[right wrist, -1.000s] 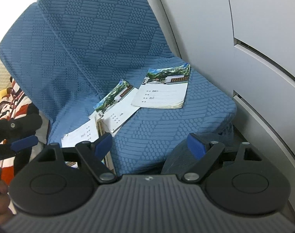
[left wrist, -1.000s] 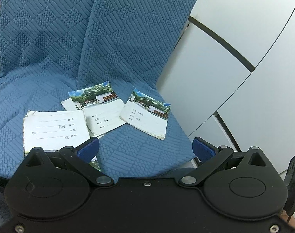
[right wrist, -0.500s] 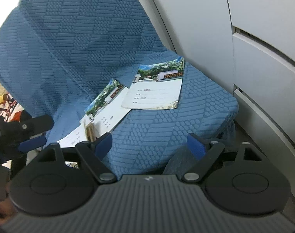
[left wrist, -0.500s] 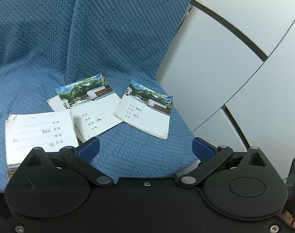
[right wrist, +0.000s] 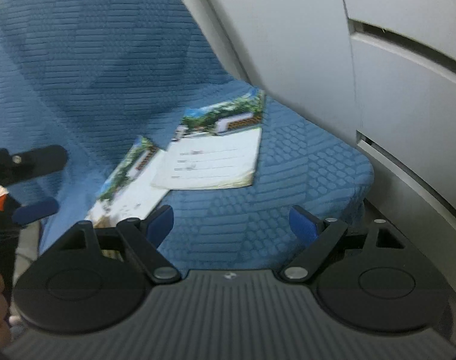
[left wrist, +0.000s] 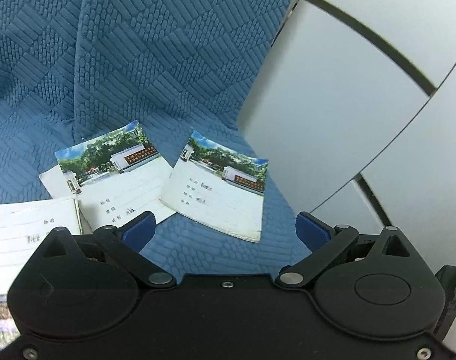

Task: Organize objects
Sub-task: 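Move both grippers back toward the last two postcards on the seat, then close the left gripper on a postcard while the right gripper approaches another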

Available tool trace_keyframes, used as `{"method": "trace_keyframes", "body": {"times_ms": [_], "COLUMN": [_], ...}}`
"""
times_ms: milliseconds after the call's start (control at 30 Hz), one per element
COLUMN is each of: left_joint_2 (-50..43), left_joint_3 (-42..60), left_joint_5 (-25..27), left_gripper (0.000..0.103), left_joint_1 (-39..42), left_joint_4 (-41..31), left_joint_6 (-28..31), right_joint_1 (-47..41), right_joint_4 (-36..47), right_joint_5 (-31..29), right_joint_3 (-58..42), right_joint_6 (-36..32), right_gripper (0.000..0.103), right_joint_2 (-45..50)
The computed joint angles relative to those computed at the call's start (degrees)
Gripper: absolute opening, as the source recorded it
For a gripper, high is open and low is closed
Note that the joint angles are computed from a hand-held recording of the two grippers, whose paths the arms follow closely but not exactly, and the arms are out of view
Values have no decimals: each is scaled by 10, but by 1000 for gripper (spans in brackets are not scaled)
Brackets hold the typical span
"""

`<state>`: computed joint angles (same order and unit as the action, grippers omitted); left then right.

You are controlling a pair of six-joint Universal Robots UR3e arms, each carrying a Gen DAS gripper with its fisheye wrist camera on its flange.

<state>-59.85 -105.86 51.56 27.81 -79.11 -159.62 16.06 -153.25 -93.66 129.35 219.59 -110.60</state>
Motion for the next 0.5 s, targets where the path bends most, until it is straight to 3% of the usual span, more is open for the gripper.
{"method": "trace_keyframes", "body": {"times_ms": [267,367,500], "left_joint_2": [-62,-87,-147], "left_joint_3": [-54,-60,-61], "left_joint_5": [35,43,61], "left_gripper": [93,82,68], "left_joint_1": [-30,-35,-61], "left_joint_4": [115,146,219], "left_joint_6": [-16,-26,-64], "right_joint_1": [-46,-38,-43], "right_joint_4": [-129,-192,-253], "right_joint_5": [36,18,41], "right_joint_3": [47,40,24], "right_joint_6": [14,22,17], "right_gripper": [86,86,84], "right_joint_2": [72,127,190]}}
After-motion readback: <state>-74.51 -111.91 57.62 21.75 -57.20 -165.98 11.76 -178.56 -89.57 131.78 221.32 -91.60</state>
